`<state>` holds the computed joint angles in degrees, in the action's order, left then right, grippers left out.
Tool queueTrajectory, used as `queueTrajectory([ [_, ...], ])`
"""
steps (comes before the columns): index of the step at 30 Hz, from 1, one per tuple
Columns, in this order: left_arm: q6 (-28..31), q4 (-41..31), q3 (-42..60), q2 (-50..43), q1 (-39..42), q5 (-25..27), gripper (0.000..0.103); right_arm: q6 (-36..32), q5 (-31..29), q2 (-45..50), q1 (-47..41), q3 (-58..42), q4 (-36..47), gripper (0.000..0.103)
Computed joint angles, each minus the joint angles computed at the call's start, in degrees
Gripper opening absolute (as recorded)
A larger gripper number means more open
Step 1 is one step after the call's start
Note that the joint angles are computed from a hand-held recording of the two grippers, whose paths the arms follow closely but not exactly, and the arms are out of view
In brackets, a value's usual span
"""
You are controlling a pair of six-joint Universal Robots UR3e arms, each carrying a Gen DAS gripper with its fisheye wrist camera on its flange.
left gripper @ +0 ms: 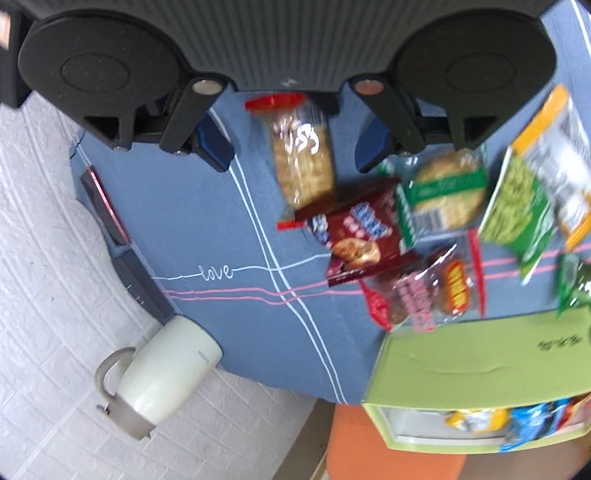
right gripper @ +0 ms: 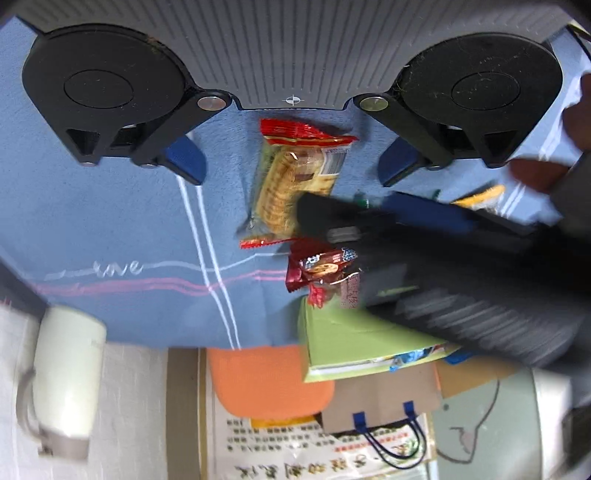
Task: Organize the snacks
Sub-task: 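Grasp the clear-wrapped bread with red end using the left gripper, then lower the clear-wrapped bread into the green box and release it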
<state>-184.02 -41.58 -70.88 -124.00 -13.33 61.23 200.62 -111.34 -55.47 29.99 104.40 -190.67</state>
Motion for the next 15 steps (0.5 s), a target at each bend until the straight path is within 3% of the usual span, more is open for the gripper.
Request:
queueTrajectory([
  [3,1.0,-5.3,5.4,-2.9,0.1,-2.1,0.073,0.8,3.1,-0.5,-1.6,1.4,-1.3,0.07],
  [5,0.9,-5.3,5.6,-3.3,-0.1,-1.6,0.073,1.1,4.1,-0.5,-2.2,1.6,-1.9,0.063],
  [7,1.1,-4.3,5.0,-3.5,-0.3,-1.2,0.07,0.7,4.2,-0.1,-2.2,1.0,-2.0,0.063],
  [10,2.3,-3.2,3.5,-4.1,0.1,-3.3,0.059,0.7,5.1,1.5,-2.4,-0.9,-0.4,0.059],
  [11,2.8,-0.7,1.0,-3.1,0.2,-3.4,0.044,0.0,3.5,2.5,-1.7,-1.9,-0.6,0.05],
  [12,3.5,0.0,-0.6,-2.1,0.2,-3.1,0.038,-0.7,2.0,2.6,-0.8,-3.0,1.1,0.039],
  [13,4.1,0.9,-3.2,-0.6,0.5,-3.3,0.036,-0.6,1.3,2.5,-0.2,-3.2,1.7,0.031],
  [15,5.9,3.0,-10.2,3.3,2.1,-5.5,0.034,-0.1,0.7,1.5,0.9,-1.8,1.5,0.029],
])
